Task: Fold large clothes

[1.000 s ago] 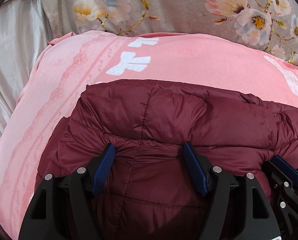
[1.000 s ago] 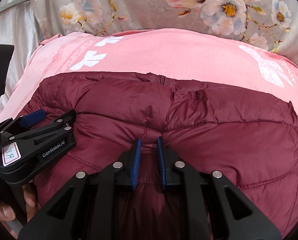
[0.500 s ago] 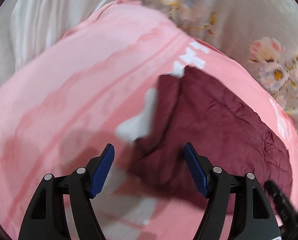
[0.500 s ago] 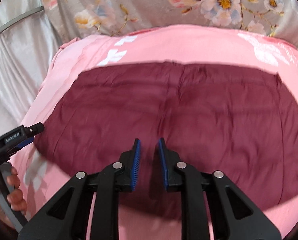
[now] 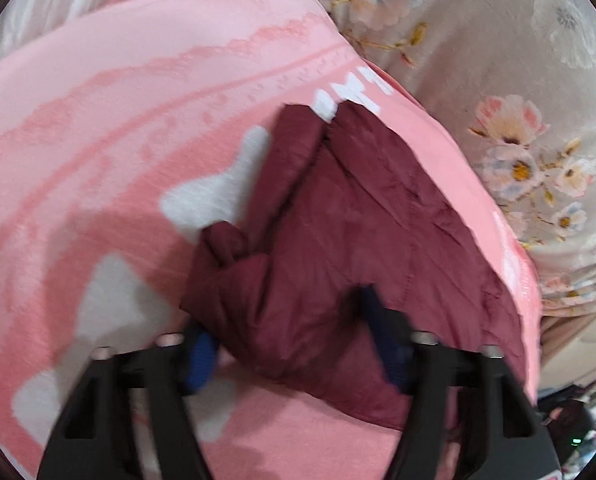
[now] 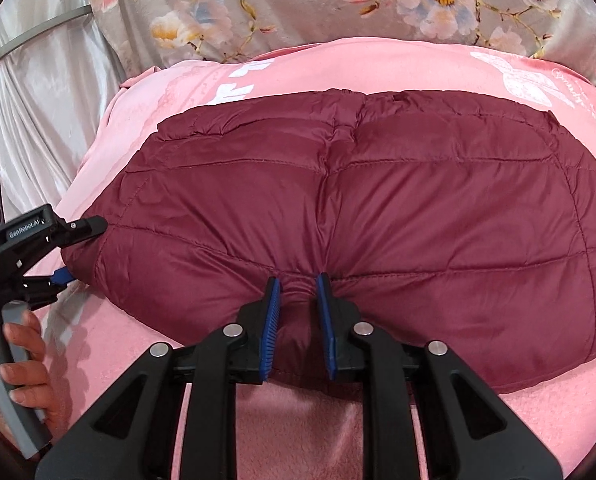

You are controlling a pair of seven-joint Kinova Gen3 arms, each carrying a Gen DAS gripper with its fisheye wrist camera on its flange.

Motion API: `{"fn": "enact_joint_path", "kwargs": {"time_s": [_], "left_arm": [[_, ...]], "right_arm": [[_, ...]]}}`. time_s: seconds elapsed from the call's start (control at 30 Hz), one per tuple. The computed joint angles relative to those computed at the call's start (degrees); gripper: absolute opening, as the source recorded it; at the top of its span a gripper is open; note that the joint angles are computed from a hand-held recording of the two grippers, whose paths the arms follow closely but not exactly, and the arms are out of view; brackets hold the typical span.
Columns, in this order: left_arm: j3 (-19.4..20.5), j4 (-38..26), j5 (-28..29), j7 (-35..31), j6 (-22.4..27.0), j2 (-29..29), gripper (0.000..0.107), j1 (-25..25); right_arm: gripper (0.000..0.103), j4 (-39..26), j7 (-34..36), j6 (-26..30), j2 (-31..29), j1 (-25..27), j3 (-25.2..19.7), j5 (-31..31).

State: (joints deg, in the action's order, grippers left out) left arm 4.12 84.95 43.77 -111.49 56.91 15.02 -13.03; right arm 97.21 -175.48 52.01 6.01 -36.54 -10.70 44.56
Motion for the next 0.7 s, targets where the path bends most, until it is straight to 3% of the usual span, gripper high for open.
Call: {"fn": "enact_joint_path", "kwargs": {"time_s": [0.1, 0.17, 0.47, 0.6, 0.7], "left_arm": [[0.4, -0.6, 0.5, -1.0, 1.1, -1.0, 0.012, 0.1], [0.4, -0.3, 0.0, -2.0, 0.1, -3.0, 0.009, 1.0], [-0.2, -4.1, 0.0, -6.0, 1.6, -10.8, 0.008, 6.7], [1.8, -6.9, -5.0, -5.1, -0.5, -12.9, 0.008, 13.2], [4.2, -10.0, -10.2, -3.1, -2.0, -13.0, 0.008, 18.8]], "right_arm": [[0.018, 0.1, -0.1, -0.1, 0.1, 0.0, 0.0, 0.3], [0.018, 0.5, -0.7, -0.8, -0.4, 0.2, 0.1, 0.0], [0.018, 4.7, -3.6, -2.8, -5.8, 2.3, -2.7, -2.2], [0.019, 7.9, -4.8, -5.9, -9.8, 4.5, -3.8, -3.6], [0.019, 10.0, -6.4, -4.7, -13.7, 6.5, -6.2, -3.5]]}}
